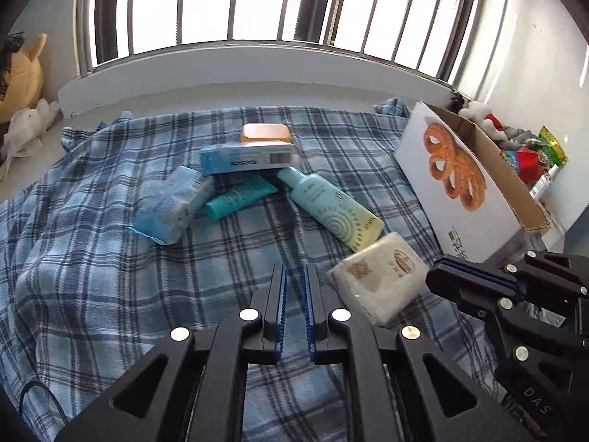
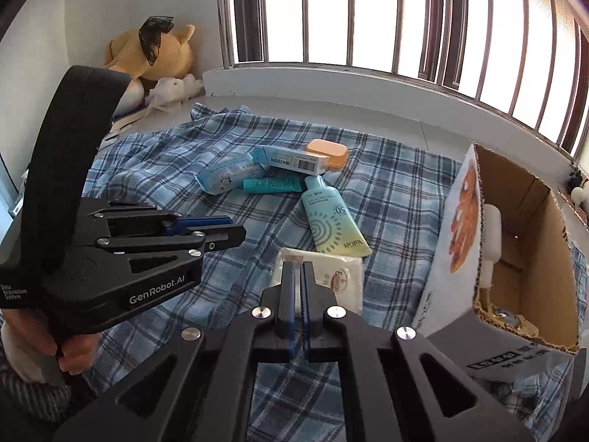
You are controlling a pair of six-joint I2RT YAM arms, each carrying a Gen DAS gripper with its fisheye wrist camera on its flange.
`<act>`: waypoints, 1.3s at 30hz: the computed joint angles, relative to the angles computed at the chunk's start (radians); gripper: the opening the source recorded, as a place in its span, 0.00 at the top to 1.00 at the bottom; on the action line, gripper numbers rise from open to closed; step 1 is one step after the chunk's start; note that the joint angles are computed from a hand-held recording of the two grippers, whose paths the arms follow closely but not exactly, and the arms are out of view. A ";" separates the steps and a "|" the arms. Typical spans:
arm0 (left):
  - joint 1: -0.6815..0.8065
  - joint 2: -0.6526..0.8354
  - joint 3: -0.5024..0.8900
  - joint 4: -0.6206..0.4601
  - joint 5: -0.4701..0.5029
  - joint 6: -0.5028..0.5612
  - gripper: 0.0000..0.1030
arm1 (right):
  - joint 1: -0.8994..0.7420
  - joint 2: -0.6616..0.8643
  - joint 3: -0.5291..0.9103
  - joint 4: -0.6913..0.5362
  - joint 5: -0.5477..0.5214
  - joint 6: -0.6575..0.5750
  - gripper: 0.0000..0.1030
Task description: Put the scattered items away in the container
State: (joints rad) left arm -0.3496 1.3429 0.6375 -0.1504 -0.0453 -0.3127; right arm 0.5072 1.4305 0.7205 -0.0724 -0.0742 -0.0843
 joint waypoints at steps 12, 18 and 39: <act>-0.136 0.014 0.009 0.039 -0.156 -0.025 0.24 | -0.005 0.023 -0.130 0.181 0.034 -0.051 0.19; -0.052 -0.014 -0.005 0.027 -0.128 -0.031 0.24 | 0.105 0.088 -0.124 0.295 0.253 0.041 0.15; 0.013 0.048 0.046 -0.020 -0.137 -0.032 0.24 | -0.007 0.050 -0.085 0.086 0.031 0.094 0.32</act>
State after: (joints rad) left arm -0.3368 1.3912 0.6839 -0.1708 -0.1819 -0.3448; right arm 0.4999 1.4803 0.6359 0.0140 -0.0431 0.0097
